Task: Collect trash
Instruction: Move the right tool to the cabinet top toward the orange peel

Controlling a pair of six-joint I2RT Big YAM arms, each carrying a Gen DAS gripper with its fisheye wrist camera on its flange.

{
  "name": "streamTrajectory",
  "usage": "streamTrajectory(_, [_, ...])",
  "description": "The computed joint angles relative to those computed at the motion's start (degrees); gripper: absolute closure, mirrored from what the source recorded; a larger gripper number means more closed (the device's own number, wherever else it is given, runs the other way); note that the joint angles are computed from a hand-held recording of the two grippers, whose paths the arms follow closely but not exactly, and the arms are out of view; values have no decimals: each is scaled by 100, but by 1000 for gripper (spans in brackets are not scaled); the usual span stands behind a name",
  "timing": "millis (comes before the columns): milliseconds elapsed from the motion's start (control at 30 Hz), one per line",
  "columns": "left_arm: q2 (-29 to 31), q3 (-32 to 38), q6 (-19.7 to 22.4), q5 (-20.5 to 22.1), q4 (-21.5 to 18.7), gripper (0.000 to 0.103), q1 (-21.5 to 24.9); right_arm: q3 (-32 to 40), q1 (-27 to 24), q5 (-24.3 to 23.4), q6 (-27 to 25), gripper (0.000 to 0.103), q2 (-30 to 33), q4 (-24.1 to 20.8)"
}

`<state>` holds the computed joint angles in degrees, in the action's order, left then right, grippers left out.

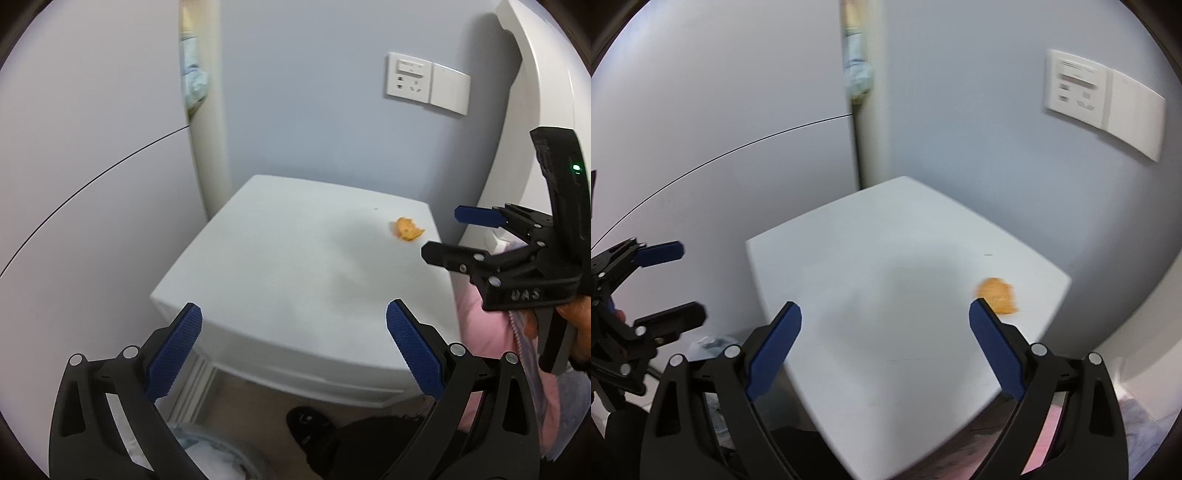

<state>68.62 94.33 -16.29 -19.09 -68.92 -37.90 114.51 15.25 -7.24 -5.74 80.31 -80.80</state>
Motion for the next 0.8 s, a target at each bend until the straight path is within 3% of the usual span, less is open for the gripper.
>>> streamTrajectory(367, [845, 677, 171, 321, 146, 6, -46, 78, -732, -179, 105, 14, 310, -47])
streamTrajectory(800, [1520, 916, 372, 813, 253, 6, 179, 243, -871, -166, 83, 14, 871, 70])
